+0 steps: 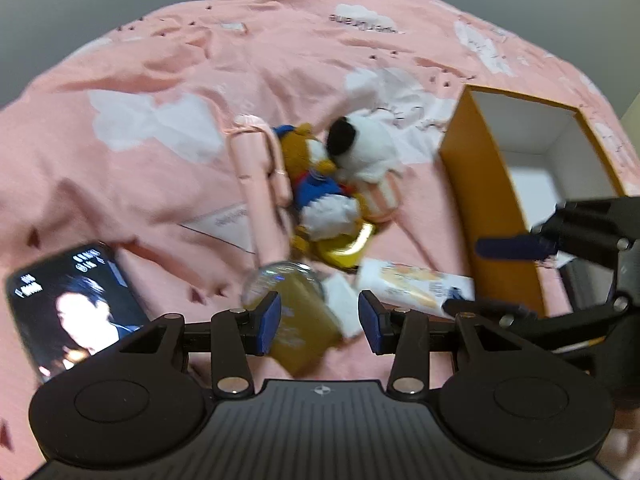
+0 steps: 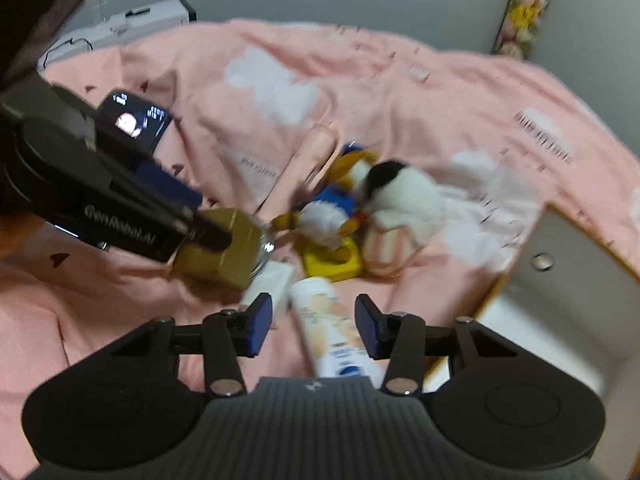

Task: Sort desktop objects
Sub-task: 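Move both tools back toward the gold cube box in the pile, then grasp the gold cube box with the right tool while the left grasps the clear glitter container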

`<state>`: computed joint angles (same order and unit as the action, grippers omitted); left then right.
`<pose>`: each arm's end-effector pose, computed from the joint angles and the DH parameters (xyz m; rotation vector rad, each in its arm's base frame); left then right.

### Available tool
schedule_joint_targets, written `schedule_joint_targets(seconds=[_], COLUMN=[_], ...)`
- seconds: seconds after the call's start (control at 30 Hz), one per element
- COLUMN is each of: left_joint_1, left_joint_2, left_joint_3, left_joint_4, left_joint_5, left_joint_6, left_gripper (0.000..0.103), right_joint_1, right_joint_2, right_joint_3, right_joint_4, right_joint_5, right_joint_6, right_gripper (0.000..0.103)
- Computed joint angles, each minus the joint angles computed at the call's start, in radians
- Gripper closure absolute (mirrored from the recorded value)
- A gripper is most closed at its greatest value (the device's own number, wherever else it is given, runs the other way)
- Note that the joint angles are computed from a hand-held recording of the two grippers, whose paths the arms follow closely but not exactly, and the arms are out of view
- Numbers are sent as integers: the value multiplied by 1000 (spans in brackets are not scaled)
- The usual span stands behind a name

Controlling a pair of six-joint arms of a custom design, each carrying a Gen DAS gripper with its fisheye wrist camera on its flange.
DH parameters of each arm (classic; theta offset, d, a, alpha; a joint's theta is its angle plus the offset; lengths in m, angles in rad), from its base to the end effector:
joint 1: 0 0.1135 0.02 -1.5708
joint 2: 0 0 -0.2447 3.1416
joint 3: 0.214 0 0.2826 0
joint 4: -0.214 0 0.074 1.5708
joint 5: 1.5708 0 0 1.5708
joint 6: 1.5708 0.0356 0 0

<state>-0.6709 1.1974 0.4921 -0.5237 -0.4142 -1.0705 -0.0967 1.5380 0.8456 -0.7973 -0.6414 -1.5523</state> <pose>0.1778 -0.1228 0.1076 -0.6106 2.5386 0.0088 0.2719 -0.0050 0.1258 -1.7368 1.8973 0.5034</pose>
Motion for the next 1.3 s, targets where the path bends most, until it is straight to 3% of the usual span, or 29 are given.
schedule_joint_targets(seconds=[0.2,0.33,0.57,0.87,1.1,1.3], left_joint_1=[93,107,161,187,189,216], left_joint_2=[-52,-52,-68,-65,-95,-66], left_joint_3=[-41,-26,-16,-18,-25,-33], left_joint_4=[-8,-47,-74,-70,-78,-17], left_joint_5=[74,44,49,54,49,118], left_joint_6=[-28,-36,-6,13,10,18], left_gripper=[53,53,53,53,53,53], right_joint_1=[85,133,231,275,212,96], right_joint_2=[117,233,379,498,401,317], right_joint_3=[59,144,221,275,229,262], right_joint_4=[-41,-140,-138,-184,-218,-294], right_joint_5=[31,8,16,13,21,11], right_joint_6=[229,311,458,500,431,337], right_gripper=[58,52,47,43,50,53])
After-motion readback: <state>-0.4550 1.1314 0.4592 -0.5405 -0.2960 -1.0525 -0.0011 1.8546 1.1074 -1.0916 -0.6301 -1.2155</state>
